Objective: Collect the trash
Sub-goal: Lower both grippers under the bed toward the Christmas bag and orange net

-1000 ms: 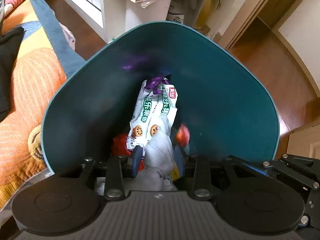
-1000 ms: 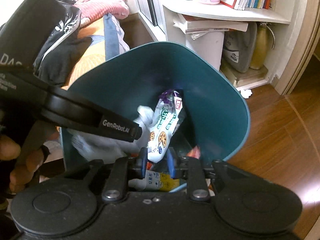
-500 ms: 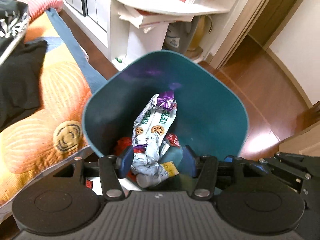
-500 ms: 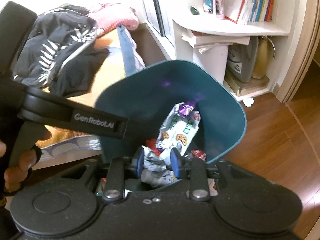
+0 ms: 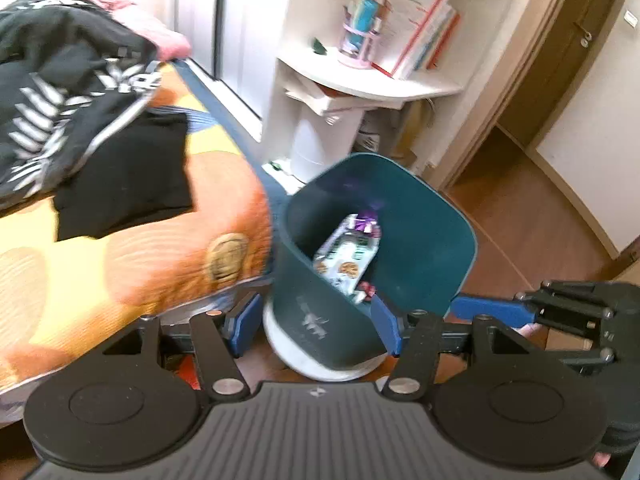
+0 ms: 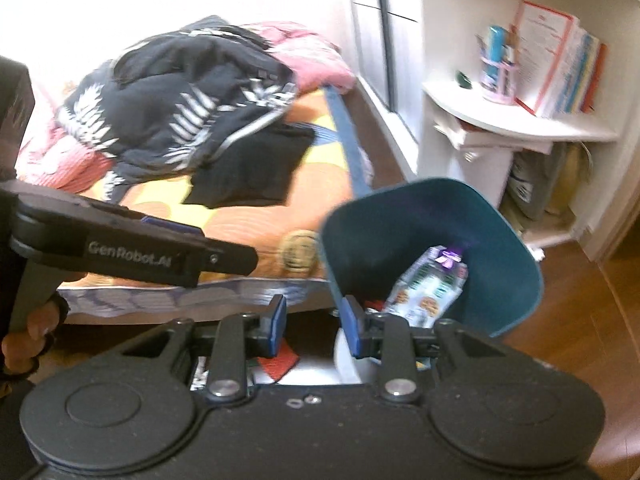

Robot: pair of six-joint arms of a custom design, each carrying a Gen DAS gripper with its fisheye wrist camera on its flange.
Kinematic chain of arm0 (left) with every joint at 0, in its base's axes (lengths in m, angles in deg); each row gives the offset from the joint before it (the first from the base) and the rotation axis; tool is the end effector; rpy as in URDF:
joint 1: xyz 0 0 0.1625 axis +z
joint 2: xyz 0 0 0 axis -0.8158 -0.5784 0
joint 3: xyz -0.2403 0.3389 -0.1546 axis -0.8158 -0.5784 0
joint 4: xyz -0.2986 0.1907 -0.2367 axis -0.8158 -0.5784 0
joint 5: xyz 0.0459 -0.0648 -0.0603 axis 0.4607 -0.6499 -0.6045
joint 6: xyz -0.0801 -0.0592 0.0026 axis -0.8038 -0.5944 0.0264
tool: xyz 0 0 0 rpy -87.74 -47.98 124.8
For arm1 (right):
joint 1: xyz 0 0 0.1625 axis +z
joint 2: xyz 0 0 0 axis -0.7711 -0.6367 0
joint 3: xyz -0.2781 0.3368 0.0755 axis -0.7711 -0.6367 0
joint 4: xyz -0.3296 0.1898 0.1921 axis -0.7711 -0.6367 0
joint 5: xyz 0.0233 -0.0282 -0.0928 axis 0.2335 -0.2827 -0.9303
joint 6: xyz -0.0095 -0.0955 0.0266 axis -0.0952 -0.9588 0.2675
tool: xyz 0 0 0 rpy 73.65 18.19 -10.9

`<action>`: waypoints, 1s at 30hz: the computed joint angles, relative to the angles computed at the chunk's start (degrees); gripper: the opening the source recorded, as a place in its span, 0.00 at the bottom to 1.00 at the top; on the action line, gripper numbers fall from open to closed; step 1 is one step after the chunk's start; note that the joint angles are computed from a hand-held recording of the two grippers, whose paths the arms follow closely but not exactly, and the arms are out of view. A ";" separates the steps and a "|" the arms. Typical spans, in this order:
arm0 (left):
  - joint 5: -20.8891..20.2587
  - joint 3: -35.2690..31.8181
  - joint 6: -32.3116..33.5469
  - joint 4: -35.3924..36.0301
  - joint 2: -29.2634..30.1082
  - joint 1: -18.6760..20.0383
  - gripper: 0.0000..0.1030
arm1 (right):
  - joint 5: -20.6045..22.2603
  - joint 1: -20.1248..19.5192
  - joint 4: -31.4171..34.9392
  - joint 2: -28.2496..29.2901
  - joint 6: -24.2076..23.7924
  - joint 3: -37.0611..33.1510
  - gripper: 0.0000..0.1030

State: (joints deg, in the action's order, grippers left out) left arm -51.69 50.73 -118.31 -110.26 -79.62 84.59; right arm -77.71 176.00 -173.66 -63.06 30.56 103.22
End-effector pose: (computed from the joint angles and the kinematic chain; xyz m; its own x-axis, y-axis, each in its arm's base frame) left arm -0.5306 -0.5276 0.4083 -0.8316 0.2418 -0.4999 0.4386 0.8382 -0.3241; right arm 0.4404 -0.4842 0.4645 -0.7599 -0.3505 0.5475 -0.5856 0.7348 -0.3423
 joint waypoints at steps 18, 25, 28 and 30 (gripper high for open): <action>7.48 15.83 -17.38 11.96 -20.17 -0.85 0.81 | 10.06 2.76 2.80 8.97 -0.31 -1.40 0.49; 6.37 23.08 -19.17 13.51 -24.84 3.64 0.81 | 11.20 -0.59 3.31 12.75 5.64 0.00 0.49; 4.77 26.18 -19.13 13.07 -26.00 6.46 0.81 | 10.93 -2.35 2.29 14.34 7.47 1.25 0.49; 3.59 27.98 -17.98 12.32 -26.25 8.44 0.81 | 10.61 -3.52 1.16 15.27 7.78 2.30 0.49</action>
